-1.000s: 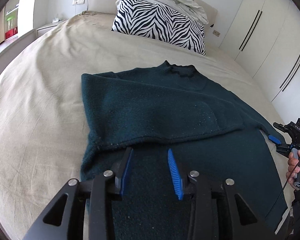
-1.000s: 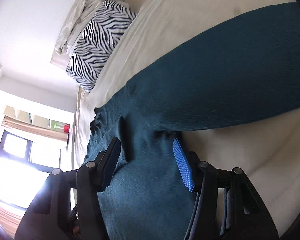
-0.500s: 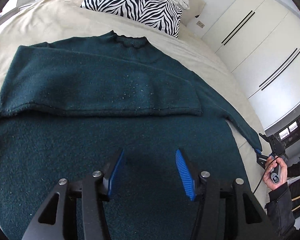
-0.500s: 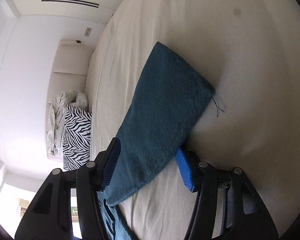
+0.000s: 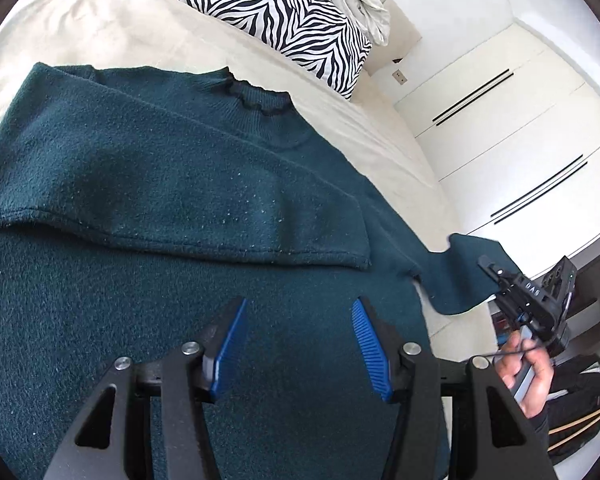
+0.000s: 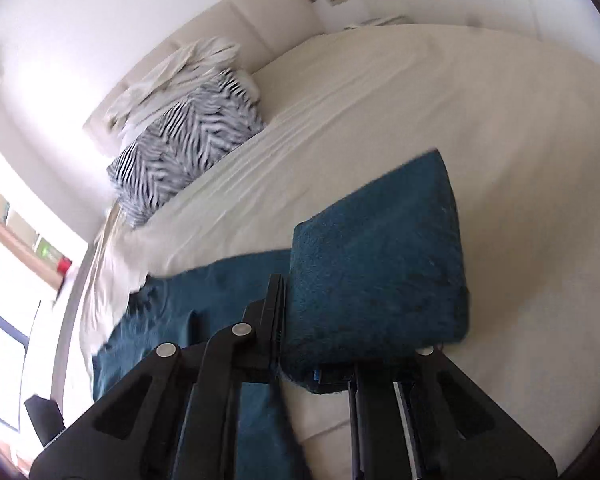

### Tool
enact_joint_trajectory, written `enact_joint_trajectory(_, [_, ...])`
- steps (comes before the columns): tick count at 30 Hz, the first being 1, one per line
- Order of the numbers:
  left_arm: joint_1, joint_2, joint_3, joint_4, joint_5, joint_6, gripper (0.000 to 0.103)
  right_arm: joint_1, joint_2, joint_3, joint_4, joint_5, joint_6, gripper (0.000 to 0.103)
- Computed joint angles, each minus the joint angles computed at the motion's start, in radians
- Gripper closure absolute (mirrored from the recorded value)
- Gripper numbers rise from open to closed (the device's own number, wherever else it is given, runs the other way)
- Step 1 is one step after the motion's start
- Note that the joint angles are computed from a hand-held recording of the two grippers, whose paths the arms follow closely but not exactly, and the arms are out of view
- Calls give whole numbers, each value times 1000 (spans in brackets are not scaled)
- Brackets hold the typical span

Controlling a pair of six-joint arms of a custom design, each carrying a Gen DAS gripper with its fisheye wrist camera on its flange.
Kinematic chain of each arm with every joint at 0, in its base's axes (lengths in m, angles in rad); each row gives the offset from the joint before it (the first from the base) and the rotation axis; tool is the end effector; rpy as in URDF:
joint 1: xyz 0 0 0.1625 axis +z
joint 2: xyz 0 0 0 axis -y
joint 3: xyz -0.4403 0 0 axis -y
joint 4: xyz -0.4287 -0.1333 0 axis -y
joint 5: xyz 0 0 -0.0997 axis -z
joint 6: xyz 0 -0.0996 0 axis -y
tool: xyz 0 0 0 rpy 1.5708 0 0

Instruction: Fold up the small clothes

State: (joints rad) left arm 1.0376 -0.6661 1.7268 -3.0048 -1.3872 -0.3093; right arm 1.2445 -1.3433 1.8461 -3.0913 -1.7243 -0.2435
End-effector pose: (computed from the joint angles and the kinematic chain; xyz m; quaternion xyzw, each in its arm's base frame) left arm -0.2172 -0.6661 0.0056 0.0924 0.9743 -0.2055 0.0066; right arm -0.0840 -0.6167 0.4180 -0.0734 -0.8684 0.4473 0.2008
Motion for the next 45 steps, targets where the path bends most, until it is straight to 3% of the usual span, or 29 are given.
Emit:
enact_joint_trajectory(4, [13,10,-18,-12,-69,-35,41,165,156,0,-39,-173,-210,93])
enact_joint_trajectory(8, [21,37,-59,17,-120,-58,28,222,266,11,-49,-253,-196,92])
enact_joint_trajectory(11, [31,72,-96,45,-167,-102,22,218,294,31,-28,-257,-149,87])
enact_joint_trajectory(14, [37,114,-138,78,-225,-145,22,198,264,97,-77,-208,-151,83])
enact_joint_trajectory(18, [29,174,-209,131,-234,-165,22,169,222,146,-76,-139,-207,44])
enact_joint_trajectory(21, [15,203,-249,145,-202,-167,27,151,180,181,-63,-113,-218,43])
enact_joint_trajectory(23, [14,223,-292,196,-203,-167,58,126,143,205,-24,-66,-170,43])
enact_joint_trajectory(24, [14,229,-313,235,-199,-168,79,109,123,216,-7,-30,-143,43])
enact_joint_trajectory(25, [9,232,-325,257,-183,-161,90,89,102,228,9,7,-114,43])
enact_joint_trajectory(34, [-74,162,-313,226,-27,47,93,-70,38,232,71,342,90,43])
enact_joint_trajectory(40, [-102,100,-292,194,115,246,93,-114,46,203,94,435,177,43])
enact_joint_trajectory(45, [-40,74,-274,203,185,224,93,-139,48,192,96,493,241,43])
